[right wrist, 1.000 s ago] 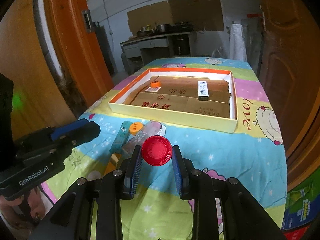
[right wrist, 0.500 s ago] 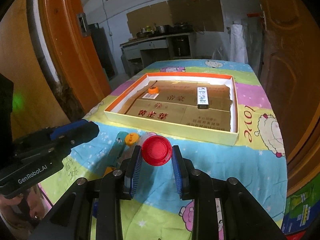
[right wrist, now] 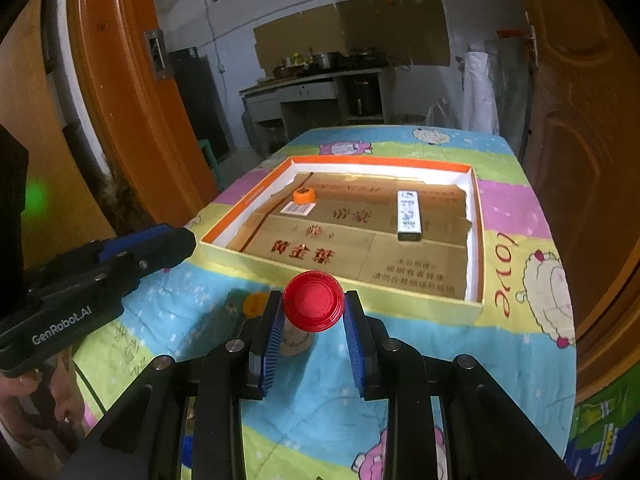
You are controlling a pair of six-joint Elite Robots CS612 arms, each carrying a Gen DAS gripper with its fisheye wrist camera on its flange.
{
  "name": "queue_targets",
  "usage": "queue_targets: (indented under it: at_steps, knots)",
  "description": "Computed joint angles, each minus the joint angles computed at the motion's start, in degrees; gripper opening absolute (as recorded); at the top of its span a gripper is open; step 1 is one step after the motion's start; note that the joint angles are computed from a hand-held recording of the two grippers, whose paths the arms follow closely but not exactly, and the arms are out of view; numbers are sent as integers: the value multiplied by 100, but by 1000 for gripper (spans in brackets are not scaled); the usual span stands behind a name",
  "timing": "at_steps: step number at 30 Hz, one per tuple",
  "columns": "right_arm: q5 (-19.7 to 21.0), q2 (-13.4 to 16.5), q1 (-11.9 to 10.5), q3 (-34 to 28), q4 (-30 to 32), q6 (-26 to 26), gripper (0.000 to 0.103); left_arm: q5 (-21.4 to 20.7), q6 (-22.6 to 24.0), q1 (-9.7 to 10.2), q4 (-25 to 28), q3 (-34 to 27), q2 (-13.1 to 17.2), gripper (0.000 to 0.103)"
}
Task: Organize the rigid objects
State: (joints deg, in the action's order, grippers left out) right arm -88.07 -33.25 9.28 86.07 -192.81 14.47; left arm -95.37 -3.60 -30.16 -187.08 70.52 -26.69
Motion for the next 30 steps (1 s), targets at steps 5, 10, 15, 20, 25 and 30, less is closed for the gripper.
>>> queue_targets:
  at_steps: [5,10,15,20,25,30]
  knots:
    - [-9,58,-11,-165,63,-71,30,-5,88,30,153,-248,88,30]
    - [-33,112,-32,-327,124,-183,30,-51,246,57,350,-481,167,30]
    - [-83,188,-49,-524,248,-337,30,-77,311,92,540,-778,280,30]
    - [-102,281,-71,-713,379,-419,30,-177,293,135,750,-1041,394,30]
    - [-167,363,-88,-871,481,-508,30,-187,326,147,932,-1277,504,30]
    - [-205,460,-111,-1047,643,-583,30,-239,335,166,1107,-1494,606,30]
